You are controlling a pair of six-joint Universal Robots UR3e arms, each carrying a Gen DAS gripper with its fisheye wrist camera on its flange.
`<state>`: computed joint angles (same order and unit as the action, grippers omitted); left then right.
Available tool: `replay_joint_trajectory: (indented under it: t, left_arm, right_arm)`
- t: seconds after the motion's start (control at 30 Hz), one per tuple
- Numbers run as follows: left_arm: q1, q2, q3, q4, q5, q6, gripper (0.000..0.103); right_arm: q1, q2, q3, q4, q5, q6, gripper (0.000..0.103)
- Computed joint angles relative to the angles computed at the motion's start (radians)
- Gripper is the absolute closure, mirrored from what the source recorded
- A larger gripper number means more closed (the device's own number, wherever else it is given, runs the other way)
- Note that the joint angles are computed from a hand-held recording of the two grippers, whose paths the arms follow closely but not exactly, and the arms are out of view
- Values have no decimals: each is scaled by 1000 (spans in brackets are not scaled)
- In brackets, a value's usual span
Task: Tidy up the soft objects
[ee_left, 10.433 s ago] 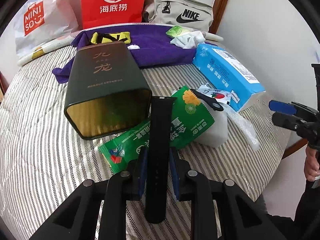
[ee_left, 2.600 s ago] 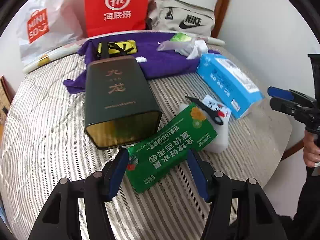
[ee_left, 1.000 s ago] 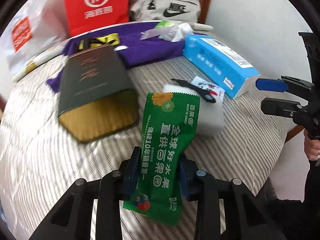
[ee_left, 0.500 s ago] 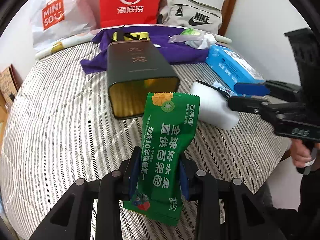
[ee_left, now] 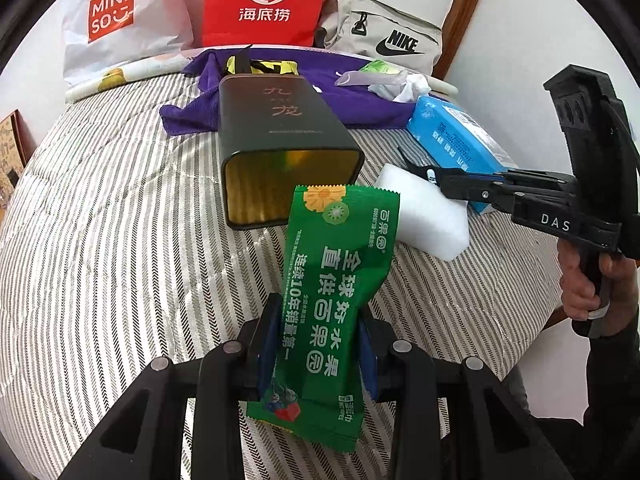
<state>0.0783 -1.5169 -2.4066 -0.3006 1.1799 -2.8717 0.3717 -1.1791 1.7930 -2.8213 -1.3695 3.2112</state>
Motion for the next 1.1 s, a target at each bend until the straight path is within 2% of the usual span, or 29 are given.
replay_joint_trajectory:
  t: [0.2, 0.57, 1.0, 1.1]
  left_arm:
    - [17, 0, -8, 10, -6, -37, 70]
    - [-46, -15, 21, 7, 65, -140, 70]
    - [-155, -49, 59, -10, 189, -282, 70]
    - [-181, -66, 86, -22, 226, -313, 70]
  right_arm:
    - [-7, -58, 86, -78, -1, 16, 96]
    - [-63, -298, 347, -200, 41, 14, 96]
    - [-187, -605, 709, -231, 89, -61, 96]
    - [-261, -657, 791, -241, 133, -76, 96]
